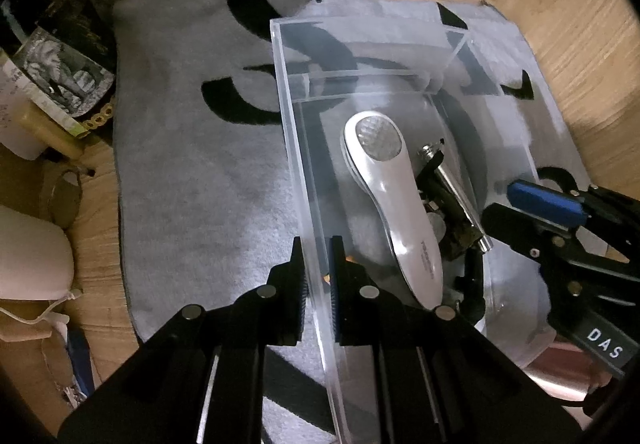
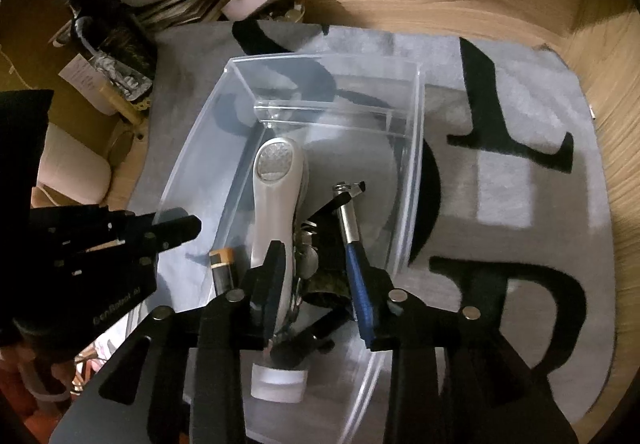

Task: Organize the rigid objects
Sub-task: 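Lower the dark object into the box and release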

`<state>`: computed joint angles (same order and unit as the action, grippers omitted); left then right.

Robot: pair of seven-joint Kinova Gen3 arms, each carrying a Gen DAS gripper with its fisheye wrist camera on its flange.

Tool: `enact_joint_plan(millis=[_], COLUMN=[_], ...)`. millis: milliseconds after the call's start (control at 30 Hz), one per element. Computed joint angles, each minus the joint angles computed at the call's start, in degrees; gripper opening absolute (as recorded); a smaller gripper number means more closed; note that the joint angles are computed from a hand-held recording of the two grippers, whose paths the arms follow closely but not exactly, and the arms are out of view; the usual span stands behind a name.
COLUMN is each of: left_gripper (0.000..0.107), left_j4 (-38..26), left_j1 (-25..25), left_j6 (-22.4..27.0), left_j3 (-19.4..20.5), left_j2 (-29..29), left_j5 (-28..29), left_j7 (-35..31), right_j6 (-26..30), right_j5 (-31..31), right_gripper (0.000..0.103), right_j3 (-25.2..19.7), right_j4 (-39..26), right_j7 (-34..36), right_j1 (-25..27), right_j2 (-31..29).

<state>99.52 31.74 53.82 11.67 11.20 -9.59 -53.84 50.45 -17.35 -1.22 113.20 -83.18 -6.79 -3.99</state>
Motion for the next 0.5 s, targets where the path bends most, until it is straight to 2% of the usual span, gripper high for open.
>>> enact_joint_plan(millis=[200, 267, 333, 367, 500], left_gripper=[0.009, 0.012, 0.022, 0.023, 0.029], left_j4=[-0.14, 0.00, 0.28, 0.47, 0.73], left_j1=[1.23, 1.67, 1.53, 1.58, 2.42], left_j6=[1.01, 1.30, 1.25, 1.17, 1.59], left_j3=[0.13, 0.35, 0.67, 0.88, 2.31], left_j2=[-1.72, -2.66, -3.72, -4.30, -6.53], left_j5=[-2.46, -3.59, -3.67, -3.92, -6.58], left_j7=[3.44, 5.07, 5.96, 6.64, 9.71], right_j6=[2.17, 2.92, 3.52, 4.03, 4.23], right_j5=[-1.01, -1.28, -1.33, -1.47, -1.12], right_gripper=[0.035, 0.035, 0.036, 0.037, 0.050], right_j3=[1.50, 1.97, 2.23, 2.48, 2.67], right_j4=[-0.40, -0.59, -0.90, -1.03, -0.45], right_j7=[2.81, 3.87, 4.52, 5.00, 5.61], right_j1=[0.98, 1.28, 1.45, 1.56, 1.72], right_j2=[-2.17, -3.20, -3.79, -4.35, -7.11])
